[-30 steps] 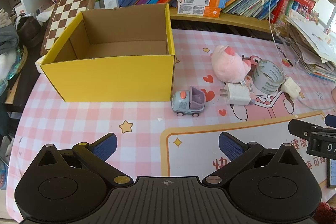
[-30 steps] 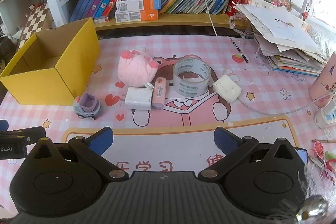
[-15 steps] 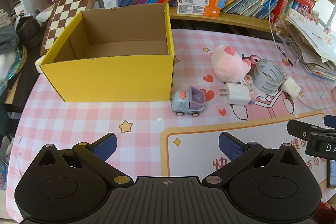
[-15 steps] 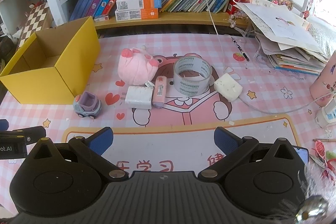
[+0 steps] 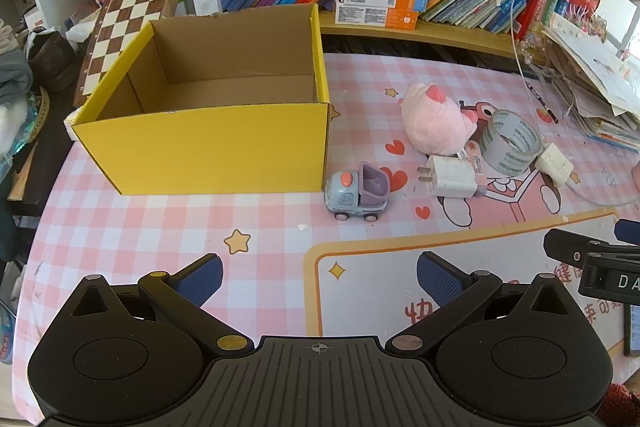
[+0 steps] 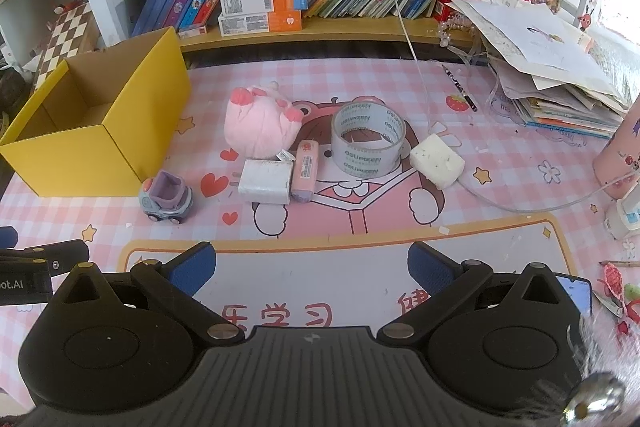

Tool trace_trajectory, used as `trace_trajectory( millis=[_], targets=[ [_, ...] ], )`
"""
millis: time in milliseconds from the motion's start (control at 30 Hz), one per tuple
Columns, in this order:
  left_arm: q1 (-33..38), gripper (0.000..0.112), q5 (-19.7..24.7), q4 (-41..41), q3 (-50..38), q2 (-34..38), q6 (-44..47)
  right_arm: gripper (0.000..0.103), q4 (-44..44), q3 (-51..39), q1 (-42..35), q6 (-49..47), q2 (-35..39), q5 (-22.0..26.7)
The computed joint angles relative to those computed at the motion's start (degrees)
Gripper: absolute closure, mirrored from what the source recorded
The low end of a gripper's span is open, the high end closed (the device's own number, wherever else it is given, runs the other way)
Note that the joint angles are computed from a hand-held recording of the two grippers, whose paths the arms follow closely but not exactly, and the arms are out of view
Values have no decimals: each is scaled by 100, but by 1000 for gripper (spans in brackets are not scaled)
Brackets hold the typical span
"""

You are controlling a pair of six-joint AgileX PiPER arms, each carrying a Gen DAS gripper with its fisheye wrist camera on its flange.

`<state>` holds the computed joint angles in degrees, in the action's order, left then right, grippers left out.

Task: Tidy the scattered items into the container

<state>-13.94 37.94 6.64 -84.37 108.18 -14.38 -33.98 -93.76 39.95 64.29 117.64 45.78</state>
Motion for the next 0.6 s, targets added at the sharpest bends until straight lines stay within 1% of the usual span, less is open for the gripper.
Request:
trace_trajectory(
  millis=[333,500,600],
  targets=[
    [7,9,0,-35,-96,66,95,0,146,-28,-54,-130,25,-65],
    [34,9,-186,-136,3,10,225,0,219,-99,-71,-230,65,-40],
    [123,9,-431,-576,129,-68,673,0,283,-144,-88,-313,95,-21]
  ],
)
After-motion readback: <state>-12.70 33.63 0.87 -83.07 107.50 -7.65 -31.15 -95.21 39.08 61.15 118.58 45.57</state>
